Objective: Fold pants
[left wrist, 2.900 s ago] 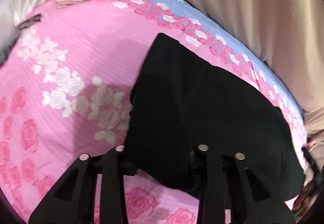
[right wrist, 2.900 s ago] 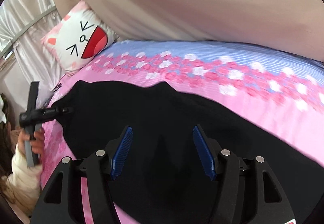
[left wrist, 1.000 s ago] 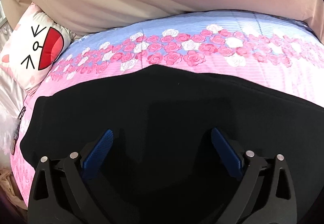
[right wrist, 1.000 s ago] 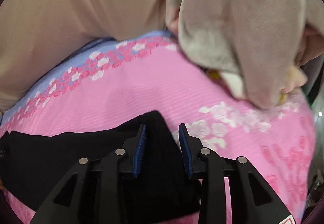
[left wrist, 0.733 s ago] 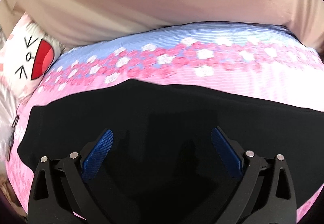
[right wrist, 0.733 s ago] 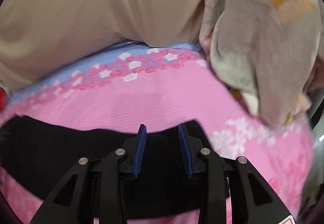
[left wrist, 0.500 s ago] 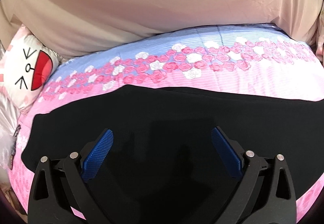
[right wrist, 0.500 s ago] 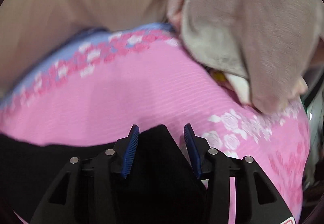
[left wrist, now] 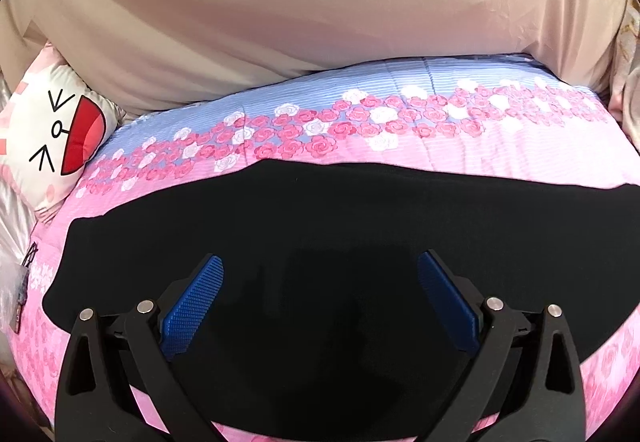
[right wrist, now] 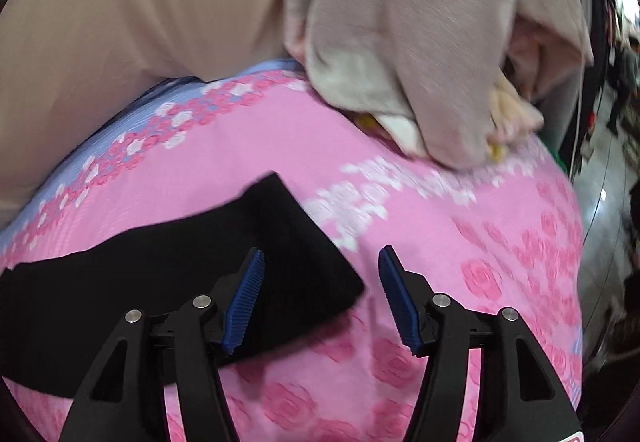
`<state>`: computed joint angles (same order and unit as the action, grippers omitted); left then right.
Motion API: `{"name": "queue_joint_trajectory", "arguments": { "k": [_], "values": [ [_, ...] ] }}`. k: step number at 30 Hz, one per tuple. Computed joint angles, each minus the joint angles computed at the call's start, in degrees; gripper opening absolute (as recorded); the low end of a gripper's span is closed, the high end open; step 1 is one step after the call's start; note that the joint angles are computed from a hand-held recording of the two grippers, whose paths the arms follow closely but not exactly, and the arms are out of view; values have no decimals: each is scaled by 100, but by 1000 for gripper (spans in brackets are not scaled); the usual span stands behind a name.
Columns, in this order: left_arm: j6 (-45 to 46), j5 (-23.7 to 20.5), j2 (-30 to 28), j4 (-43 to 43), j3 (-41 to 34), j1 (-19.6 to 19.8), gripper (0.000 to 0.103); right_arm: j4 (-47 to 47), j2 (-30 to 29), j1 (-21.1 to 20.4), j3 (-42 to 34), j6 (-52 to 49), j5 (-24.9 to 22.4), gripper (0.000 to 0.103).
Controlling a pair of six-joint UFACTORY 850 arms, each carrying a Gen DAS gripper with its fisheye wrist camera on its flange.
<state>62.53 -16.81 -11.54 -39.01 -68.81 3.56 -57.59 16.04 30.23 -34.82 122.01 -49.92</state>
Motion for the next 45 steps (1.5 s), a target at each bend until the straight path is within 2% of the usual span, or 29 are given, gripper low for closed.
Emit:
{"name": "queue_joint_trajectory", "arguments": {
  "k": [2, 5, 6, 9, 10, 11, 12, 13, 14, 18, 21, 23, 24, 29, 32, 33, 35, 37, 38, 40, 41, 42, 43, 45],
  "values": [
    [-47, -46, 2, 100, 41, 3, 96, 45, 253, -180, 284, 68, 571, 61],
    [-362, -196, 1, 442, 81, -35, 96, -109, 276, -385, 465, 210, 1258, 63],
    [-381, -251, 9, 456, 93, -41, 96, -205, 237, -382, 472, 326, 1293, 67],
    [-216, -277, 91, 330, 186, -31, 96, -546, 41, -436, 382, 543, 1314, 67],
    [-155, -282, 110, 280, 203, -15, 96, -670, 12, -504, 381, 592, 1451, 61],
    [-106, -305, 119, 232, 208, 5, 96, -708, -47, -593, 339, 534, 1608, 28],
    [-94, -327, 121, 211, 203, 26, 96, -899, -34, -733, 368, 651, 2005, 16],
    [-94, -347, 120, 188, 193, 58, 96, -1203, 30, -799, 426, 1008, 2281, 16],
    [-63, -368, 119, 132, 181, 100, 96, -1410, 11, -777, 371, 1275, 2316, 16],
    [112, -458, 105, -140, 109, 306, 96, -2376, -223, -262, -228, 1881, 2116, 16],
    [333, -532, 75, -425, 39, 521, 96, -3013, -706, -31, -929, 1969, 2362, 17],
    [473, -609, 36, -649, -35, 699, 96, -3098, -1301, 116, -1654, 1538, 2634, 17],
    [553, -673, 10, -772, -82, 817, 96, -2938, -1713, 207, -2135, 1082, 2756, 18],
    [789, -833, -114, -1093, -275, 1276, 96, -799, -3458, 394, -4079, -1906, 3385, 18],
    [832, -902, -254, -1168, -446, 1556, 96, 740, -4487, 576, -5108, -3705, 3426, 19],
    [831, -932, -300, -1180, -502, 1637, 96, 1306, -4762, 629, -5413, -4304, 3359, 22],
    [831, -1042, -427, -1164, -645, 1805, 96, 2219, -5360, 783, -6076, -5468, 2913, 29],
    [860, -1119, -537, -1132, -752, 1920, 96, 2231, -5436, 944, -6263, -5876, 2502, 44],
    [904, -1128, -557, -1137, -762, 1956, 96, 2093, -5348, 1001, -6166, -5720, 2603, 53],
    [995, -1168, -621, -1199, -803, 2027, 96, 1923, -4898, 1006, -5611, -5198, 3297, 55],
    [1015, -1222, -662, -1218, -841, 2051, 96, 1496, -4727, 1016, -5407, -4668, 3516, 56],
    [1017, -1282, -698, -1229, -869, 2074, 96, 1037, -4445, 1032, -5180, -4068, 3518, 56],
    [988, -1328, -739, -1219, -902, 2079, 96, 701, -4402, 1054, -5147, -3658, 3396, 56],
    [911, -1429, -822, -1154, -972, 2076, 96, 615, -4459, 1083, -5187, -3552, 3101, 56]
  ]
}}
